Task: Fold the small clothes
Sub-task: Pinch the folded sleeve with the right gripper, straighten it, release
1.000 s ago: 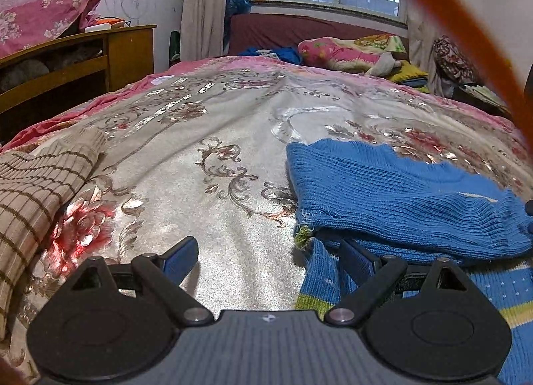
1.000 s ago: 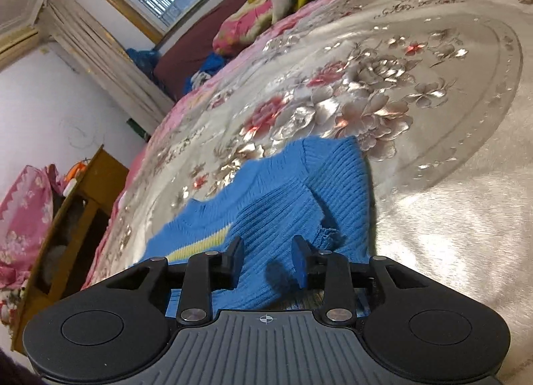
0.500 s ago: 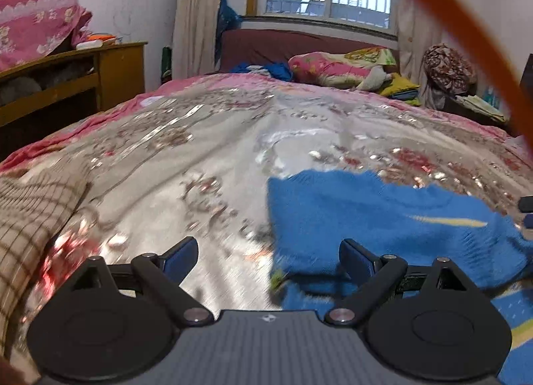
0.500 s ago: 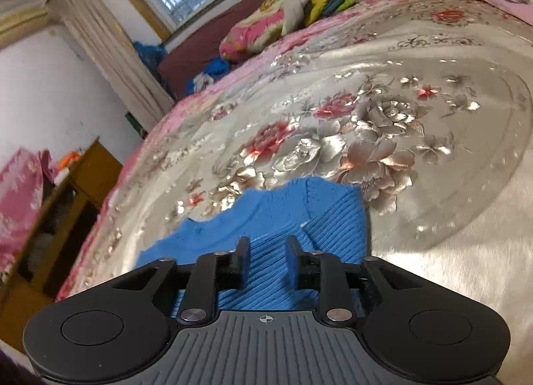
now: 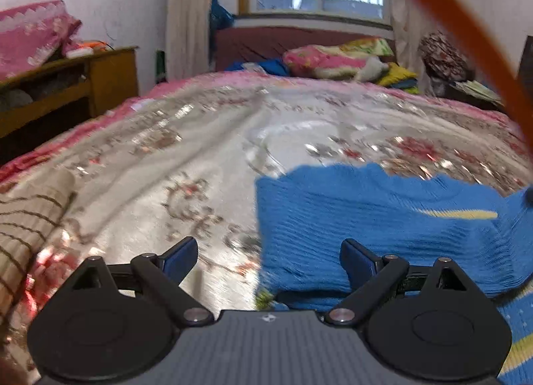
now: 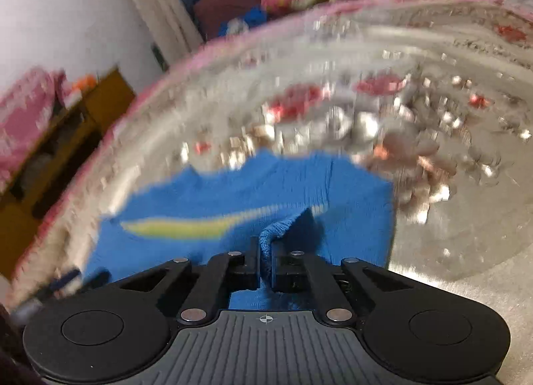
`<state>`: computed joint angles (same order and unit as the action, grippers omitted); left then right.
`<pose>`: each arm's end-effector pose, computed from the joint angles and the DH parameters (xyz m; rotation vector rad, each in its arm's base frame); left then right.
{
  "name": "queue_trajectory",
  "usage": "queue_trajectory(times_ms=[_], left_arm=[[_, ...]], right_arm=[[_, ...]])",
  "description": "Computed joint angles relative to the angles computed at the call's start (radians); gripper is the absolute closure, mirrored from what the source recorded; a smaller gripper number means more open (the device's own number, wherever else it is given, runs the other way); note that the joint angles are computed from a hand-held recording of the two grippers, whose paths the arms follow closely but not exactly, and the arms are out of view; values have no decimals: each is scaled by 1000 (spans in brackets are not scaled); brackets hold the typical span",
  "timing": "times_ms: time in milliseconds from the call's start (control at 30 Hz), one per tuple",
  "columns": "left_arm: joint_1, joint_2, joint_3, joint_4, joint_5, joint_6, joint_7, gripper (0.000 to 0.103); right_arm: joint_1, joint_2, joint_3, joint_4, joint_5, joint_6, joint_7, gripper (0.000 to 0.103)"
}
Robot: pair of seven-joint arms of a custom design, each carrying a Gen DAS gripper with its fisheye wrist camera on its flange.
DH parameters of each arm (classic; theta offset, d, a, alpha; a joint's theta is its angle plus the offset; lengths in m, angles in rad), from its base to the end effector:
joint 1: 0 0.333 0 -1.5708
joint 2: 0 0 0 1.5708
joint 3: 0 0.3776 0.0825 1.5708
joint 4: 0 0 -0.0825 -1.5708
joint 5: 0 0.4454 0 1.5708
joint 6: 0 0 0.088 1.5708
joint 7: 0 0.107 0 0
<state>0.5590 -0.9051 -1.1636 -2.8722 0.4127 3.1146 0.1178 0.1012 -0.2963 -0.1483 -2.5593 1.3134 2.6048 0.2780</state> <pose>0.3342 -0.2236 0.3575 -1.7962 1.2878 -0.7531 0.4719 -0.0429 0.4118 -1.7208 1.4603 -0.1843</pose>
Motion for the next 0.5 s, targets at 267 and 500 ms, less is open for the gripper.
queue_trajectory(times_ms=[267, 500], left_arm=[[-20, 35, 26, -3, 27, -48, -13, 5], [-46, 28, 55, -14, 52, -61, -23, 5]], right_arm=[[-35, 4, 53, -25, 141, 104, -101, 93], [13, -59, 49, -68, 178, 225, -156, 86]])
